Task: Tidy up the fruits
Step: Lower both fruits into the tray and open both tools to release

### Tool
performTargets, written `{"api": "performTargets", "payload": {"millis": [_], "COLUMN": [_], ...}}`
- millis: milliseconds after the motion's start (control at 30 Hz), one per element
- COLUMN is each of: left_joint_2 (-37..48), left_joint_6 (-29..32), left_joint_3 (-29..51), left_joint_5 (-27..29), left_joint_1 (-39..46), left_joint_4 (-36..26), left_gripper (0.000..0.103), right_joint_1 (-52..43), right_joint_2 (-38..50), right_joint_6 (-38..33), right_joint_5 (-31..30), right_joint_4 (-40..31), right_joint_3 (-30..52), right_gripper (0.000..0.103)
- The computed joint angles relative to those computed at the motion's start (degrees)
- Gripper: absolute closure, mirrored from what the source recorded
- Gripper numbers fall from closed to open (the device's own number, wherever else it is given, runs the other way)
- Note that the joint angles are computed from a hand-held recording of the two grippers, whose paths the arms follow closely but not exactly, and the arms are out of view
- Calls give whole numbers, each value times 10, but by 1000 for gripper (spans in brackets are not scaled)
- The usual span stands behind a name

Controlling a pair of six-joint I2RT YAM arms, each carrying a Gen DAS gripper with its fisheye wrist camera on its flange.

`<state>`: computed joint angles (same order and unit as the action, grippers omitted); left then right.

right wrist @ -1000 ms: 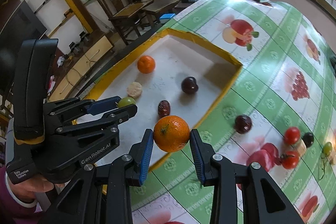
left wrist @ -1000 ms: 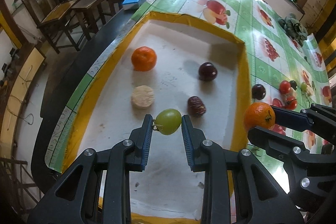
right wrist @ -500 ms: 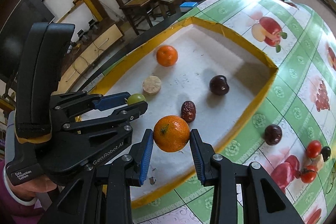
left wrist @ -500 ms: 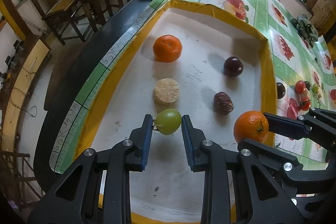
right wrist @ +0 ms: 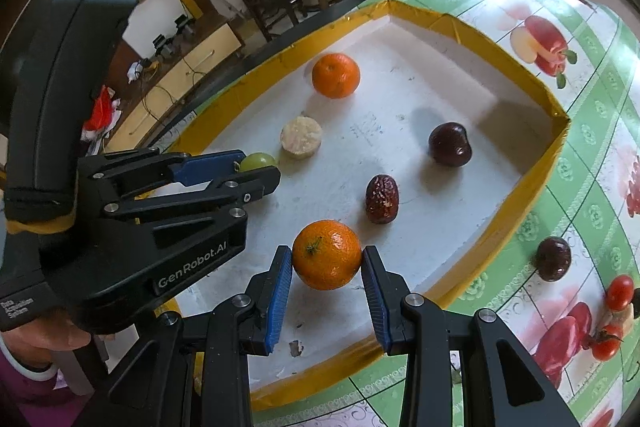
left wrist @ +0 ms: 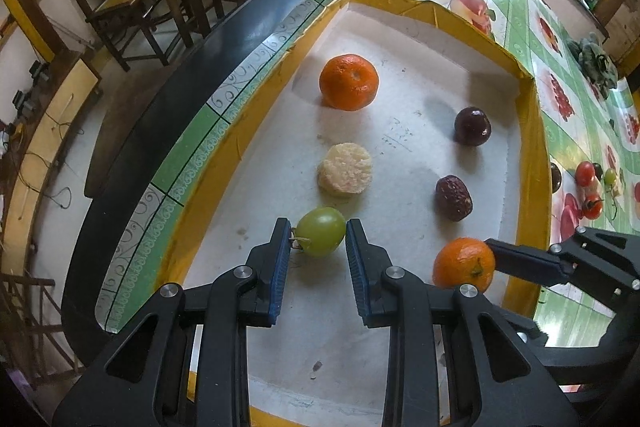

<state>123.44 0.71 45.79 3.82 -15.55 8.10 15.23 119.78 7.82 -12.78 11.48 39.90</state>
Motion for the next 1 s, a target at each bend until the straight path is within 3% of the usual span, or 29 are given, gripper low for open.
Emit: {"api": "performTargets", "payload": {"millis": [467,500,600,633,1000], "left_joint_2": [8,9,12,9,-25], "left_joint_6": [-18,-19,-25,-25,-34], "left_joint_3": [18,20,24,22,13], "left_joint_5": [-7,-9,-9,-6,-13], "left_joint_1": [-6,-7,-6,-5,-18], "left_joint_4": [-21,-23,-26,-24,-35], "left_gripper": [73,70,47,44,44], "right_joint_1": [21,21,16,14,-7], "right_joint_2": [37,36,30,27,-51], "right_joint_6": [3,4,10,9,4], "right_joint_5": [22,20,8,6,1], "right_joint_4": [18,19,26,29,40], "right_joint_3": [20,19,14,11,-50], "right_gripper": [68,68,65,64,63]}}
